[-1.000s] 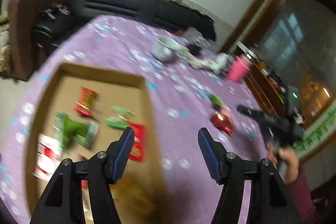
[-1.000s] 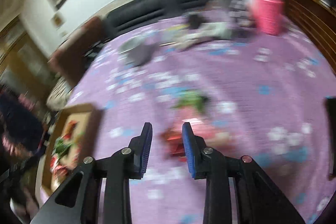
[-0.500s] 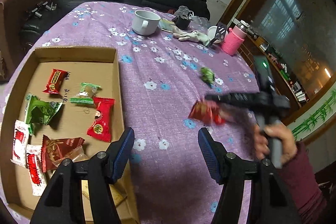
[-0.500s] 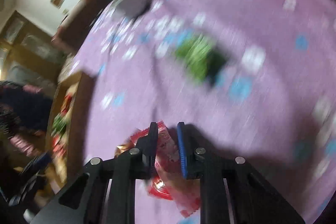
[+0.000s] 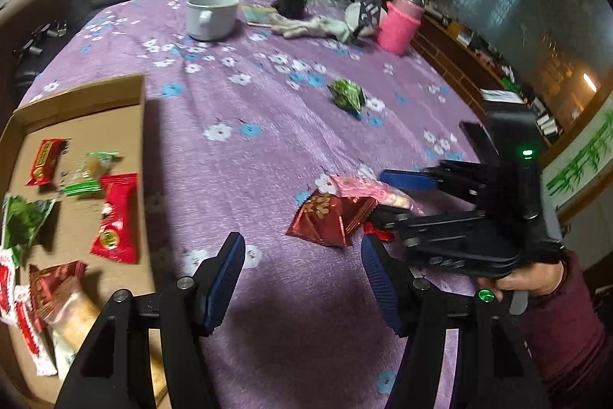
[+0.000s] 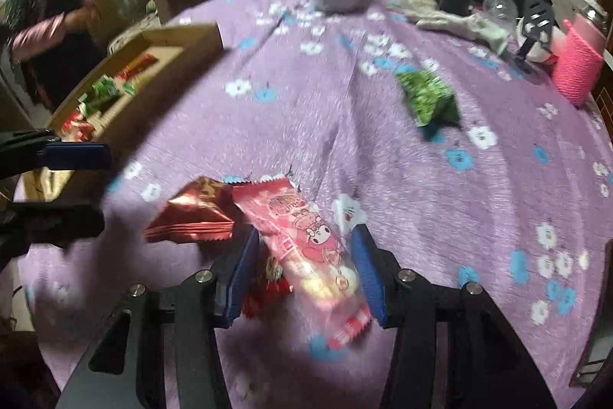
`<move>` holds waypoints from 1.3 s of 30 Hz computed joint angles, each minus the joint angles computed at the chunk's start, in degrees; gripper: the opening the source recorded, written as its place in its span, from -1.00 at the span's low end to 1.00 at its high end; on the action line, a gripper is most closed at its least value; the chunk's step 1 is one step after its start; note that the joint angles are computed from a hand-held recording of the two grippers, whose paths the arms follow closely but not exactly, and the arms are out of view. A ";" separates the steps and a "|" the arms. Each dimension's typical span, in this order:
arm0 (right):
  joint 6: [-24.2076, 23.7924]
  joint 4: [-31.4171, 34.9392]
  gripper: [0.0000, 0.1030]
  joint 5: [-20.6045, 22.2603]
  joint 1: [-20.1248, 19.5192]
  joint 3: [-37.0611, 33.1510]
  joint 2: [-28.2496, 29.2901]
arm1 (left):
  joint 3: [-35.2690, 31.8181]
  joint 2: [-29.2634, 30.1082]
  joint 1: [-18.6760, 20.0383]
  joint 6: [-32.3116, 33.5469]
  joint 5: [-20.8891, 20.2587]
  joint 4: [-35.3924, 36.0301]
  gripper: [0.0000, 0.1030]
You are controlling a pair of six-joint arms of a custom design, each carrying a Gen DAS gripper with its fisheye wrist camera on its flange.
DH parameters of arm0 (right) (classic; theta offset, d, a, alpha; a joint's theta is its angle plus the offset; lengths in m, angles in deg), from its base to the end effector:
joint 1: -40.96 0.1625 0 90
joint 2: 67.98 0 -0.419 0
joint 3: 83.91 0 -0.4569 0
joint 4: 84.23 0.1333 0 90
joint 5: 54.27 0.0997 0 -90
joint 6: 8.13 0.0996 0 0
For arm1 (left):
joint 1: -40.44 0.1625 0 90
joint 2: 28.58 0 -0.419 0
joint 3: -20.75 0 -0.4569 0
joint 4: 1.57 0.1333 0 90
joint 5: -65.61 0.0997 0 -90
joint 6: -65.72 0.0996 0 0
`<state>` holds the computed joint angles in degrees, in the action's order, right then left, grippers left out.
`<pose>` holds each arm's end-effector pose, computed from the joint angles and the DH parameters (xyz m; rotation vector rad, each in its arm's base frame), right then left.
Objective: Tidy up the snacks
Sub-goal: 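Grasp the red-gold wrapped snack with the left tool while the right grasps a pink packet, then carry both packets into the box and open both tools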
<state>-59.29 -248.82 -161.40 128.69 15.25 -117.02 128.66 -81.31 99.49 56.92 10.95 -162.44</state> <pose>0.0762 -0.7014 0.0830 1.0243 -2.4638 0.3360 -0.1616 -0.6407 0.0696 0.3852 2.5589 -0.6150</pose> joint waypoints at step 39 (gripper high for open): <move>11.01 3.41 -0.54 4.64 8.50 5.79 -5.51 | 12.99 -14.04 -0.48 6.59 9.56 -17.80 -0.09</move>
<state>-48.28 -245.41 -156.76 137.19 21.04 -122.53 141.64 -95.35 99.01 63.50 20.52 -180.24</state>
